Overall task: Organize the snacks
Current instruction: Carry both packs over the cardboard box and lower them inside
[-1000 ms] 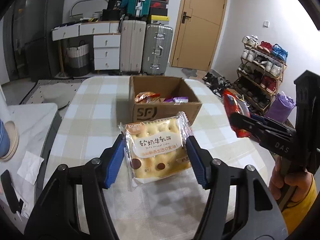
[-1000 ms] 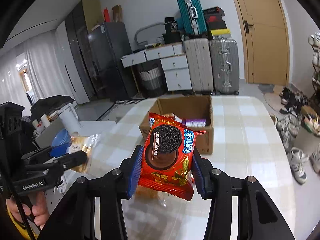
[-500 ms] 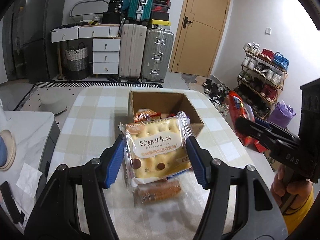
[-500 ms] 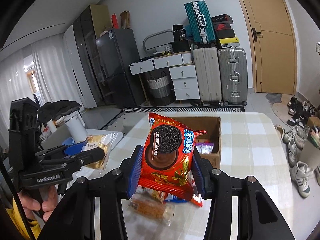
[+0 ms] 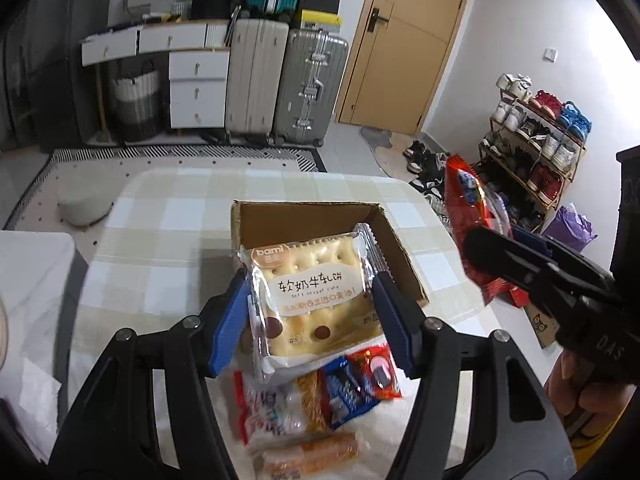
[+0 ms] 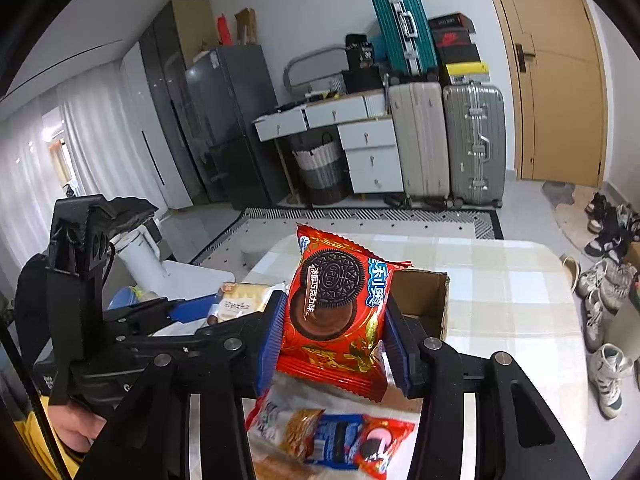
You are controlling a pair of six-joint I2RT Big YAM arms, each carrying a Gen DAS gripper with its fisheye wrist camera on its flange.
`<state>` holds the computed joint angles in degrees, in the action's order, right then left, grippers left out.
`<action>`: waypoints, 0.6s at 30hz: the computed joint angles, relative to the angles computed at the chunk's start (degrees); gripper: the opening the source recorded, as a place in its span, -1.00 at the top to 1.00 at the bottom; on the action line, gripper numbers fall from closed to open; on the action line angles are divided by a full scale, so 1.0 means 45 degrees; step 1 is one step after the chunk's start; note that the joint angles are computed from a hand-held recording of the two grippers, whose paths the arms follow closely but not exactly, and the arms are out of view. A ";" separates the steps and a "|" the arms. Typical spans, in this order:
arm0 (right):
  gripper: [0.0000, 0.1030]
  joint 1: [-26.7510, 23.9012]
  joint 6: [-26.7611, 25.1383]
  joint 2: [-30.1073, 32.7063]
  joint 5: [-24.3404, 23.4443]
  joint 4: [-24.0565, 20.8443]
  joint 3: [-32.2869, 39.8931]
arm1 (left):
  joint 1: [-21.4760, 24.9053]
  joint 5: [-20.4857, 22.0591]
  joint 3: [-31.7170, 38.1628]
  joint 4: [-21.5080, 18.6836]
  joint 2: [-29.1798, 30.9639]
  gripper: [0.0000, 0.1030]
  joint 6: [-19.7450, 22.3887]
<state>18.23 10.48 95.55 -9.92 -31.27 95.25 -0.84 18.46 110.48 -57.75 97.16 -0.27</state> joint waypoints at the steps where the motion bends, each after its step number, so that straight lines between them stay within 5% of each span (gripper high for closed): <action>1: 0.10 -0.0079 0.0050 0.0327 -0.0108 -0.0229 0.0395 | -0.0066 0.0022 0.0601 -0.0301 0.0517 -0.14 -0.0028; 18: 0.10 -0.0778 0.0460 0.4206 -0.0920 -0.2591 0.4313 | -0.0393 -0.0269 0.6873 -0.3459 0.5783 -0.14 -0.0317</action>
